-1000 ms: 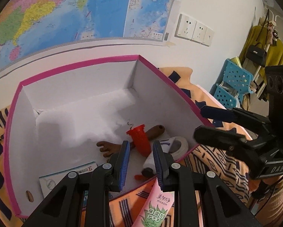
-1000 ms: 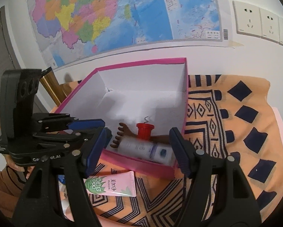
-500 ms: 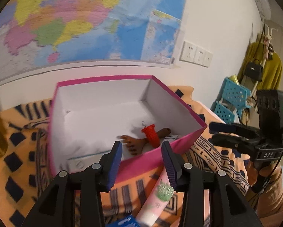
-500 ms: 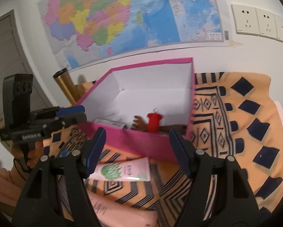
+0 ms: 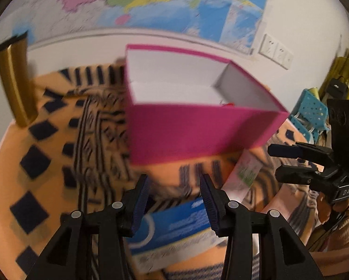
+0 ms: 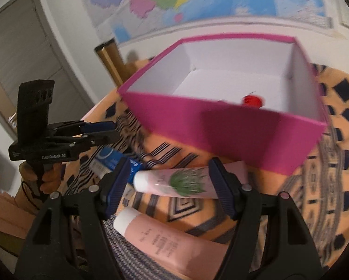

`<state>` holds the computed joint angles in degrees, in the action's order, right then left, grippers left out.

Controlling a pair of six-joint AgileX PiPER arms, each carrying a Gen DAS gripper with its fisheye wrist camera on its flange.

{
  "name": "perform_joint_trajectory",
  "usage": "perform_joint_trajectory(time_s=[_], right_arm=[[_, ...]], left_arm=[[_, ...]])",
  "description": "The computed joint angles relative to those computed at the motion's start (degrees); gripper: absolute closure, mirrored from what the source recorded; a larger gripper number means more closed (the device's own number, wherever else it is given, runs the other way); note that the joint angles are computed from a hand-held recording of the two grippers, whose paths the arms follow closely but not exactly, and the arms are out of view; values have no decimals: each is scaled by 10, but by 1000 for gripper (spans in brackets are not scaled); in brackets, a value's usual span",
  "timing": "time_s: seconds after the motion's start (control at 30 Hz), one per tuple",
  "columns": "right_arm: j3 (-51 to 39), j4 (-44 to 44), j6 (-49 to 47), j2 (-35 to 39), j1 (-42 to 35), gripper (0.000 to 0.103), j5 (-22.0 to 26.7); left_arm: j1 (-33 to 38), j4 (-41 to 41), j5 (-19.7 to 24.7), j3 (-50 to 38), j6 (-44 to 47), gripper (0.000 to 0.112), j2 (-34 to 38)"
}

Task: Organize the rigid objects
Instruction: 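Reach the right tool to the blue medicine box and grasp it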

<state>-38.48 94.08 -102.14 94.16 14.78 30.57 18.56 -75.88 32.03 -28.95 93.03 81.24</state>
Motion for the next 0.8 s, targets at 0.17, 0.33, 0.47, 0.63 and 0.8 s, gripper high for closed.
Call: perform_joint_trajectory(time_s=[0.17,0.33,0.47,0.63,0.8], right_arm=[[-66,-56,66,57,53,32,-22],[-138,-170,184,121,78,32,-26],[-145,-239,237,133,81,32,-30],[-114,-305,290,117,88,32,-59],[-58,-164,168,77,62,32,-40]], left_arm=[[56,4,22,22,27,67,-4],[115,14,51,30,54,67,4],[149,27,74,30,66,67,20],[181,46,105,34,80,67,30],[206,64,127,33,93,67,49]])
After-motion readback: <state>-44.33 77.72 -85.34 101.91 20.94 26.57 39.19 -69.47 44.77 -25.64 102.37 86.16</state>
